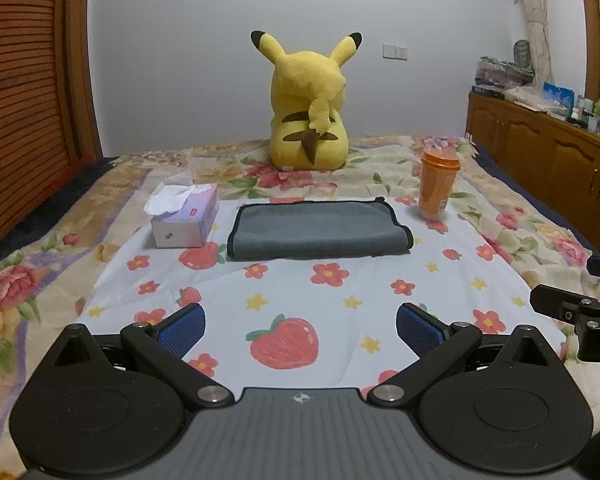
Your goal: Fold towel
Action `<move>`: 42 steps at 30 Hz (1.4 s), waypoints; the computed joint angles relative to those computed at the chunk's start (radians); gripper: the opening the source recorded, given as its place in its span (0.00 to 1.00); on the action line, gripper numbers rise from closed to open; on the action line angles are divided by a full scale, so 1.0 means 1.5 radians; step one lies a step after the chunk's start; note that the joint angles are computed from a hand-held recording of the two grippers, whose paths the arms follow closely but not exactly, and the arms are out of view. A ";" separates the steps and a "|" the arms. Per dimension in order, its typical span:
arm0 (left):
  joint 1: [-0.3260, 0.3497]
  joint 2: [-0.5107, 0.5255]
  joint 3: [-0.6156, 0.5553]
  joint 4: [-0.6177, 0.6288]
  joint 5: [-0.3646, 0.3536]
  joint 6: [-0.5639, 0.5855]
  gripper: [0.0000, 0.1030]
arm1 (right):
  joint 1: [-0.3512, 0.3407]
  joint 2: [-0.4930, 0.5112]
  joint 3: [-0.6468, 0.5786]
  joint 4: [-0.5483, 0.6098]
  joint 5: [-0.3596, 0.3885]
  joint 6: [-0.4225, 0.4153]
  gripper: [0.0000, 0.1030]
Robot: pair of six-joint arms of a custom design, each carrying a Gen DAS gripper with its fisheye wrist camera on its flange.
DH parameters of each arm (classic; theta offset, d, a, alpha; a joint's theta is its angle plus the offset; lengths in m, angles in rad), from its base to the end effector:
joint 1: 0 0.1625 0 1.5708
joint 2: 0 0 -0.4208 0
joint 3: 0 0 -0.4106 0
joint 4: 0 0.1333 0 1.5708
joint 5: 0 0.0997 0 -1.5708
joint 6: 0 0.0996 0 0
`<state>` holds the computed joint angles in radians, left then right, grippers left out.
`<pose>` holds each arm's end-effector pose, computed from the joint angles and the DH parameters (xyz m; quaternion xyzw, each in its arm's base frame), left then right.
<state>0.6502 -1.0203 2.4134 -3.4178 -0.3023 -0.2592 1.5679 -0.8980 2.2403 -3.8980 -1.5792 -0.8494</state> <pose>-0.1764 -0.4211 0.1341 0.1287 0.7856 -0.4718 0.3790 0.1310 -0.4937 0.1197 0.3601 -0.8042 0.4290 0.1988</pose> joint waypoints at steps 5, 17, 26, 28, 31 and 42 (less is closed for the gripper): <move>-0.011 0.034 -0.004 -0.110 0.012 0.086 1.00 | -0.005 -0.001 0.005 -0.014 0.018 0.003 1.00; -0.022 0.077 -0.015 -0.242 0.032 0.193 1.00 | -0.014 0.000 0.009 -0.041 0.043 0.010 1.00; -0.035 0.117 -0.034 -0.396 0.037 0.328 1.00 | -0.022 0.002 0.014 -0.068 0.065 0.012 1.00; -0.037 0.127 -0.040 -0.428 0.037 0.358 1.00 | -0.024 0.003 0.016 -0.077 0.072 0.010 1.00; -0.038 0.134 -0.046 -0.456 0.035 0.386 1.00 | -0.026 0.005 0.018 -0.088 0.081 0.010 1.00; -0.039 0.135 -0.046 -0.461 0.036 0.390 1.00 | -0.026 0.004 0.018 -0.090 0.078 0.016 1.00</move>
<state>0.5911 -0.8172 2.3440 -4.1090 -0.2480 0.3256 1.5287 -0.8921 2.2666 -4.0332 -1.4620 -0.8260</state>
